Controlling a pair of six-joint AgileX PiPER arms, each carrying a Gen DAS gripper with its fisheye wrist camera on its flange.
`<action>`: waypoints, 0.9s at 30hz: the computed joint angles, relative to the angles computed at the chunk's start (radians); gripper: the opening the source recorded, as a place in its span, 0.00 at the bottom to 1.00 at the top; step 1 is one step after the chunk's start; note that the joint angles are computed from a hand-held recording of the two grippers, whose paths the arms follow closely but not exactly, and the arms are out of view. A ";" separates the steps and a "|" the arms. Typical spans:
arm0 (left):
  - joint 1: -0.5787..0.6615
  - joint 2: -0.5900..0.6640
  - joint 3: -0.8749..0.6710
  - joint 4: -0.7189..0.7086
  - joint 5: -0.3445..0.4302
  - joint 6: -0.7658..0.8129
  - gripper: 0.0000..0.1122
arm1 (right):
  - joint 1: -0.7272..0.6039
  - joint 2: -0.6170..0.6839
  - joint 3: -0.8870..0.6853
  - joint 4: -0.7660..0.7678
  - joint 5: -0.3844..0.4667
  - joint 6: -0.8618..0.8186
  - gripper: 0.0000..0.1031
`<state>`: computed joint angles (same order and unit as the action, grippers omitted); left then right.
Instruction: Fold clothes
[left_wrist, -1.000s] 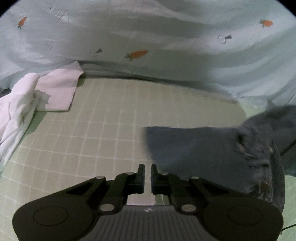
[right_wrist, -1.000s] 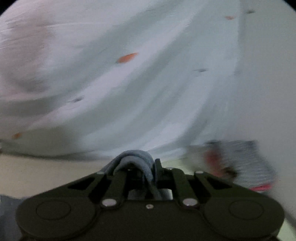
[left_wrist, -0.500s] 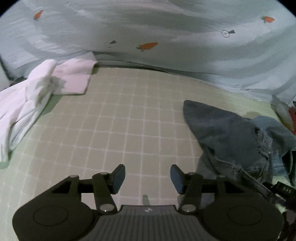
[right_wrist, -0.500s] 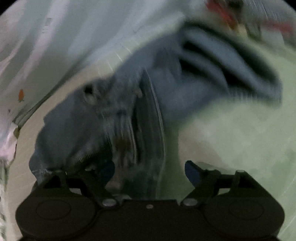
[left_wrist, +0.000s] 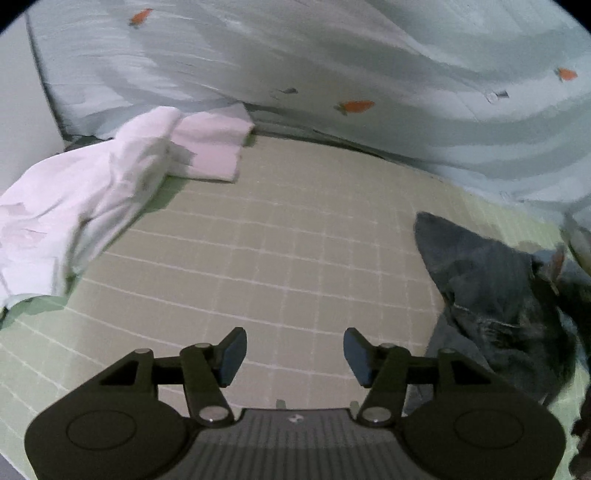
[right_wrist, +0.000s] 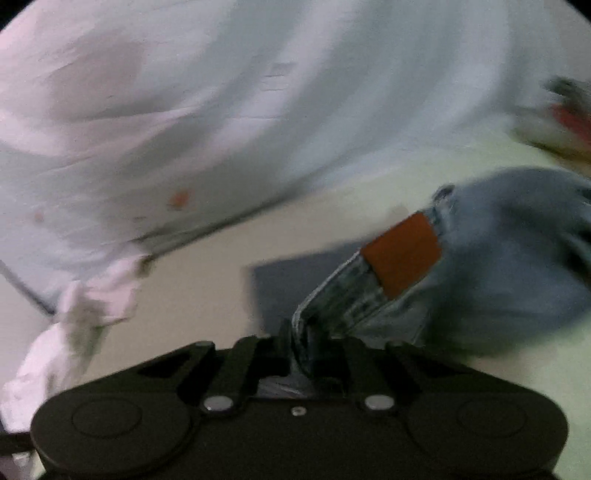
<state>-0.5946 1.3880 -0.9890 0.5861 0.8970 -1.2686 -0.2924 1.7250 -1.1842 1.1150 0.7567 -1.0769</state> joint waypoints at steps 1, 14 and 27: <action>0.008 -0.017 0.012 0.007 0.005 -0.004 0.53 | 0.054 -0.002 -0.001 0.027 0.000 -0.011 0.08; 0.201 -0.135 0.148 -0.076 -0.058 -0.067 0.61 | 0.269 -0.009 -0.020 0.059 0.095 -0.132 0.72; 0.296 0.093 0.090 -0.301 -0.420 0.109 0.73 | -0.163 0.140 0.020 -0.258 -0.174 0.200 0.97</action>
